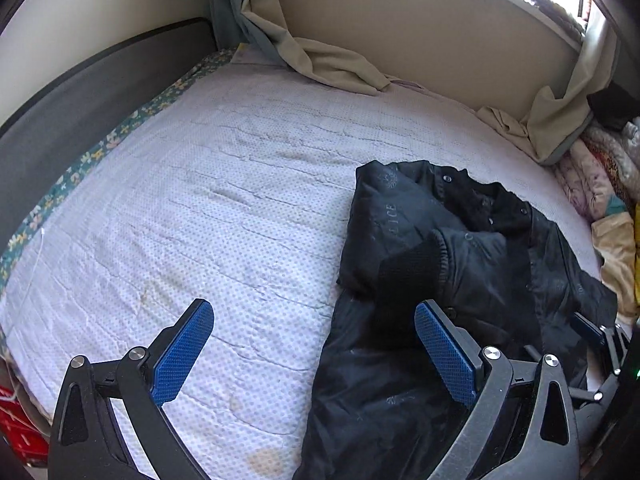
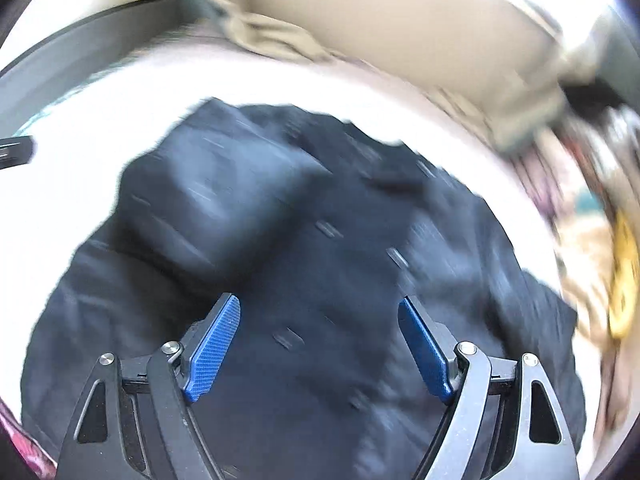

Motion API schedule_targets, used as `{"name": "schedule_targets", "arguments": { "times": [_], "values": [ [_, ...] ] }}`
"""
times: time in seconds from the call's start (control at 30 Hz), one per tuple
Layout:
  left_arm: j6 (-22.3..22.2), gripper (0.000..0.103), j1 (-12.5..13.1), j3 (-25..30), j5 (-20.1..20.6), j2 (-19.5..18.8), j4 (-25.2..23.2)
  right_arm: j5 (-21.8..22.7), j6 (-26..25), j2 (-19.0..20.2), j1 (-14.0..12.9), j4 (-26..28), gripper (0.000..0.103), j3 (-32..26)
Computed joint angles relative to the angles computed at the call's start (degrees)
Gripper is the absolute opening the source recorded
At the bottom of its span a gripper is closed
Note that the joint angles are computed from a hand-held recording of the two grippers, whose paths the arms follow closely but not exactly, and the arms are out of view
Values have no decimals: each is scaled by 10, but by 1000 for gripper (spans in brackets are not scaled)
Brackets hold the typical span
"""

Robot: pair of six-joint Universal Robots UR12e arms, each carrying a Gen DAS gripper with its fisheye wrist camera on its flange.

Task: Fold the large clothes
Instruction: 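Grasp the knit cuff of the other sleeve with the right tool, then fold the held sleeve across the jacket front and open the right tool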

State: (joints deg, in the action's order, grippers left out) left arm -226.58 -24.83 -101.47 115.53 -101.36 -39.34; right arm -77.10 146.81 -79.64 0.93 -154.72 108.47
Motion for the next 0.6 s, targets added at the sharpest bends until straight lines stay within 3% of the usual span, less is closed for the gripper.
{"name": "schedule_targets", "arguments": {
  "times": [0.07,0.2,0.23,0.27,0.33,0.37,0.43,0.5,0.53,0.6],
  "values": [
    [-3,102,3,1,-6,-1,3,-2,-39,9,19,-23,88,-1],
    [-5,102,5,4,-13,-5,0,-79,-100,45,60,-102,84,4],
    [-3,102,5,6,-13,-7,-3,-91,-96,54,65,-126,73,5],
    [-2,102,5,8,-14,-9,-5,-92,-86,60,65,-129,52,2],
    [1,102,6,11,-16,-12,-7,-80,-29,65,57,-87,29,-17],
    [2,102,6,11,-18,-14,-8,-55,10,65,48,-58,20,-27],
    [0,102,6,13,-19,-16,-9,8,104,68,18,6,15,-52],
    [-2,102,7,12,-24,-16,-6,67,167,71,-10,54,14,-68],
    [-2,102,8,12,-27,-16,-2,118,208,76,-33,92,14,-77],
    [-2,102,8,12,-32,-17,4,192,244,82,-63,155,17,-86]
  ]
}}
